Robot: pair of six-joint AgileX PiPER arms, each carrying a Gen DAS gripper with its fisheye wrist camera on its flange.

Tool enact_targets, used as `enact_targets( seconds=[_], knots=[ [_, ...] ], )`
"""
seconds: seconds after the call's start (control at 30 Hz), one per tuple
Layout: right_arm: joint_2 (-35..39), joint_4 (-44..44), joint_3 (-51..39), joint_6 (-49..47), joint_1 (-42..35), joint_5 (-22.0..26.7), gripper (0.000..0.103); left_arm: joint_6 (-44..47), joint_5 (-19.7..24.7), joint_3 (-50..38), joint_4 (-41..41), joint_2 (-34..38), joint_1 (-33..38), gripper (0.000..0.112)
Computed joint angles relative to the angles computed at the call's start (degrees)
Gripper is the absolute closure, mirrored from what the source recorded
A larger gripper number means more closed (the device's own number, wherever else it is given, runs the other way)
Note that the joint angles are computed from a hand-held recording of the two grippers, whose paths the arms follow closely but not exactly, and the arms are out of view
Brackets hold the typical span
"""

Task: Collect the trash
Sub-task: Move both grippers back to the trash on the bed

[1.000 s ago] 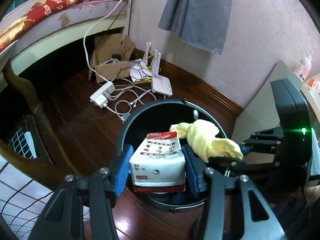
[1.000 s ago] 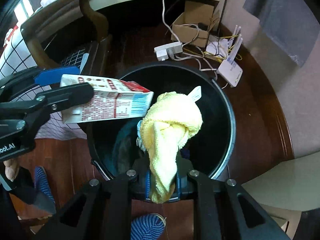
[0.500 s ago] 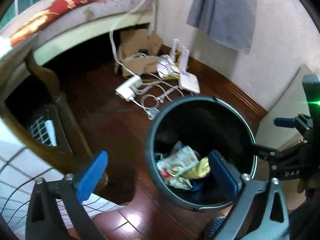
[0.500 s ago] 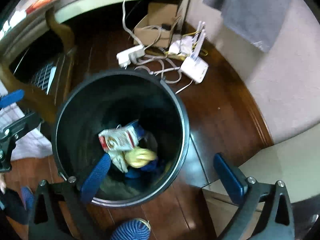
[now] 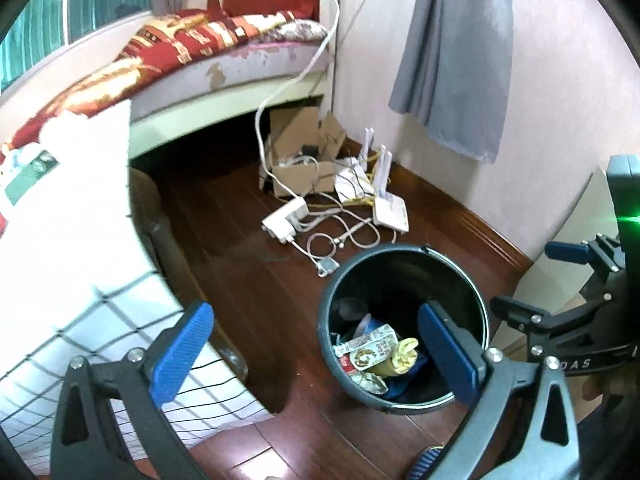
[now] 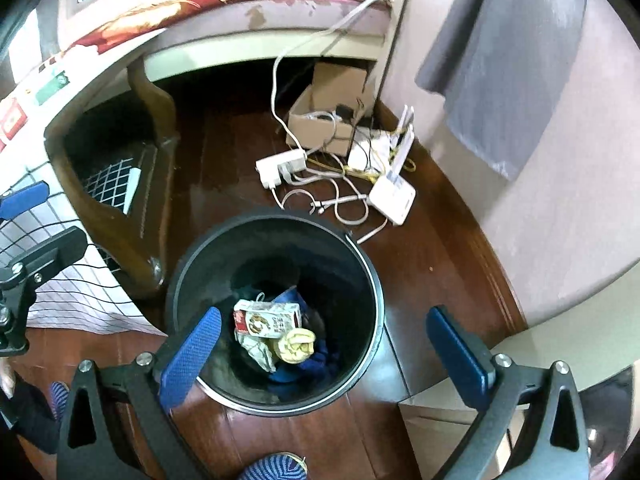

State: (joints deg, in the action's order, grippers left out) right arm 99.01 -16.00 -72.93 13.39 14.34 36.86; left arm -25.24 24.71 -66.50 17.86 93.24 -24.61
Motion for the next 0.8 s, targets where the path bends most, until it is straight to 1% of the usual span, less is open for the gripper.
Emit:
enact_targets(
  seconds=[0.17,0.23,0.3,0.33,0.37,0.4,0.43,0.5,0.53,0.57,0.6,0.63,0.7,0.77,0.8],
  knots=[
    [-3.0,-1.3,-2.4,2.1,4.0,1.8,0.0,-2.3,0.9,1.8,2.4,-5.6,2.4,0.01],
    [-3.1,-1.2,-5.1,2.8,6.2,2.0,0.0,-1.2,1.2,2.6,1.7,-8.3,4.6,0.01],
    [-2.1,-1.4,-8.7,3.7,8.6,2.7,0.0,-1.1,1.4,3.7,2.8,-11.5,7.3,0.01],
    [-1.8,-1.4,-10.0,3.9,9.6,2.8,0.0,-3.0,1.5,4.0,5.0,-12.3,7.8,0.01],
    [-1.1,-1.3,-12.3,4.0,11.2,2.9,0.0,-6.7,2.4,4.4,9.5,-13.8,9.0,0.01],
    [-0.3,-0.9,-14.4,3.9,12.6,2.8,0.0,-9.0,2.9,4.8,12.2,-14.7,9.7,0.01],
    [0.8,-0.1,-16.8,3.1,13.9,2.8,0.0,-9.0,2.8,5.3,12.7,-15.9,11.6,0.01],
    [3.4,2.2,-21.8,1.3,16.0,3.5,0.0,-4.1,1.1,6.6,8.0,-18.2,16.6,0.01],
    [5.0,3.4,-24.7,0.1,17.0,4.5,0.0,-3.6,1.1,7.0,7.3,-19.0,18.2,0.01],
    [6.4,4.8,-27.3,-1.3,17.9,5.6,0.0,-0.9,0.5,7.5,4.9,-19.8,21.0,0.01],
    [8.0,5.1,-30.2,-1.9,19.2,7.0,0.0,1.6,0.0,8.0,2.6,-20.5,23.4,0.01],
    [9.4,3.7,-32.5,-1.0,20.4,8.4,0.0,2.2,-0.2,8.5,2.1,-21.1,24.7,0.01],
    [13.2,1.7,-38.7,0.5,22.9,11.3,0.0,8.5,-1.1,9.2,-3.2,-21.8,30.0,0.01],
    [16.0,2.6,-43.3,-0.3,23.8,12.1,0.0,13.5,-1.4,8.9,-8.0,-21.6,34.6,0.011],
    [18.4,3.4,-47.3,-1.2,24.6,13.0,0.0,18.2,-1.7,8.3,-12.9,-20.8,38.3,0.012]
  ],
)
